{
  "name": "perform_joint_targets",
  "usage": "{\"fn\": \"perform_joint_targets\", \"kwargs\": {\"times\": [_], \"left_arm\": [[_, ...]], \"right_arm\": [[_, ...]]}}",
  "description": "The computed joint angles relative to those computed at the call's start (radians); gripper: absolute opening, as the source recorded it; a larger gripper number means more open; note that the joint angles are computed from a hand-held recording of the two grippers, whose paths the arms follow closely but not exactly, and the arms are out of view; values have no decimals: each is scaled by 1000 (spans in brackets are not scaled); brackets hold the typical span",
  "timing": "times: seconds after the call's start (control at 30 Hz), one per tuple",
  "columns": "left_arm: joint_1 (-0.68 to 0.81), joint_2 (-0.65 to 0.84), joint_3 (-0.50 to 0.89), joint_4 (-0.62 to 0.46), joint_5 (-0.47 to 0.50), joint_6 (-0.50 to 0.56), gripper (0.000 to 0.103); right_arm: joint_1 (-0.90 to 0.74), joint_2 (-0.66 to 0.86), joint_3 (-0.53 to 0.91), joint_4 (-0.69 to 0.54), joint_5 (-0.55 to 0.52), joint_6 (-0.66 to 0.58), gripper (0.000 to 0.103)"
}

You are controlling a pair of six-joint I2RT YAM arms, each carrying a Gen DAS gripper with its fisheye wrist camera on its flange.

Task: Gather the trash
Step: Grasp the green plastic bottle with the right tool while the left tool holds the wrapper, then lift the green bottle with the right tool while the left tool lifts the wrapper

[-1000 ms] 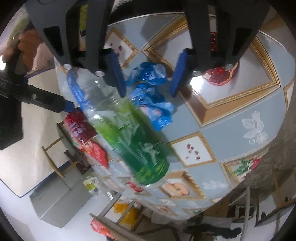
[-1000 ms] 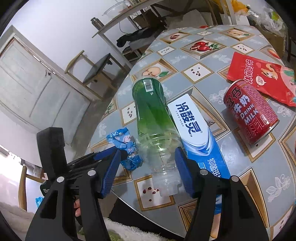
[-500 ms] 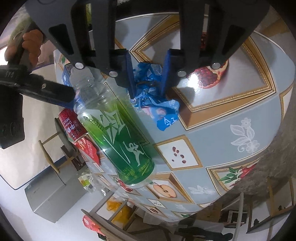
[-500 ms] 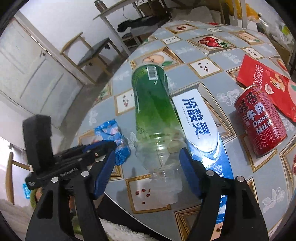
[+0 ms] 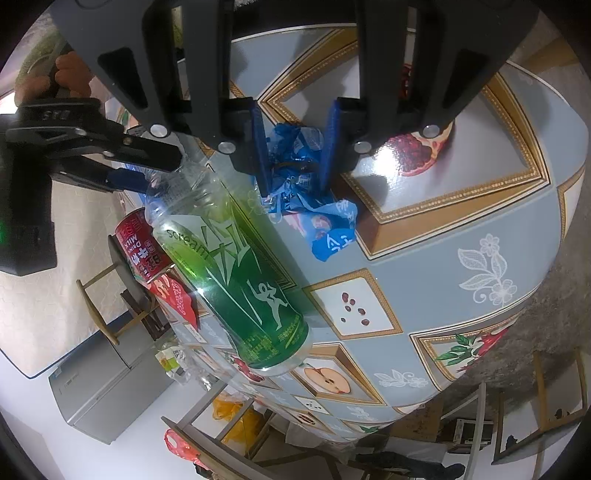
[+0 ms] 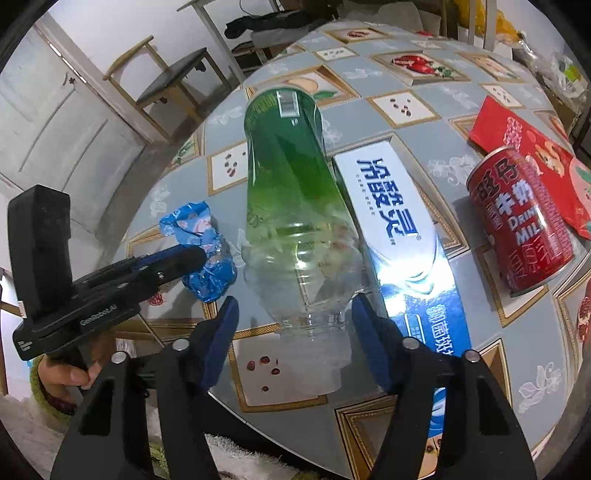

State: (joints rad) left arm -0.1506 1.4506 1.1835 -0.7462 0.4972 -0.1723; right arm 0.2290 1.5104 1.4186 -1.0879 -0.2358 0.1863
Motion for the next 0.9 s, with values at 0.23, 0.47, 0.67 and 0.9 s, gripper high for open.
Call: {"fn": "perform_joint_targets", "kwargs": {"times": [0.23, 0.47, 0.67, 0.9], "left_arm": [[2, 1, -1, 3, 2, -2, 24], [4, 2, 0, 2, 5, -1, 24], [9, -6, -14, 11, 11, -6, 24], [14, -12, -23, 22, 11, -11, 22]], "right_arm": [[-28, 11, -34, 24, -63, 11, 51], [-70, -9, -76, 58, -144, 36, 49], [-128, -43, -122, 96, -264, 58, 44], [-184, -98, -159, 137, -359, 85, 42]]}}
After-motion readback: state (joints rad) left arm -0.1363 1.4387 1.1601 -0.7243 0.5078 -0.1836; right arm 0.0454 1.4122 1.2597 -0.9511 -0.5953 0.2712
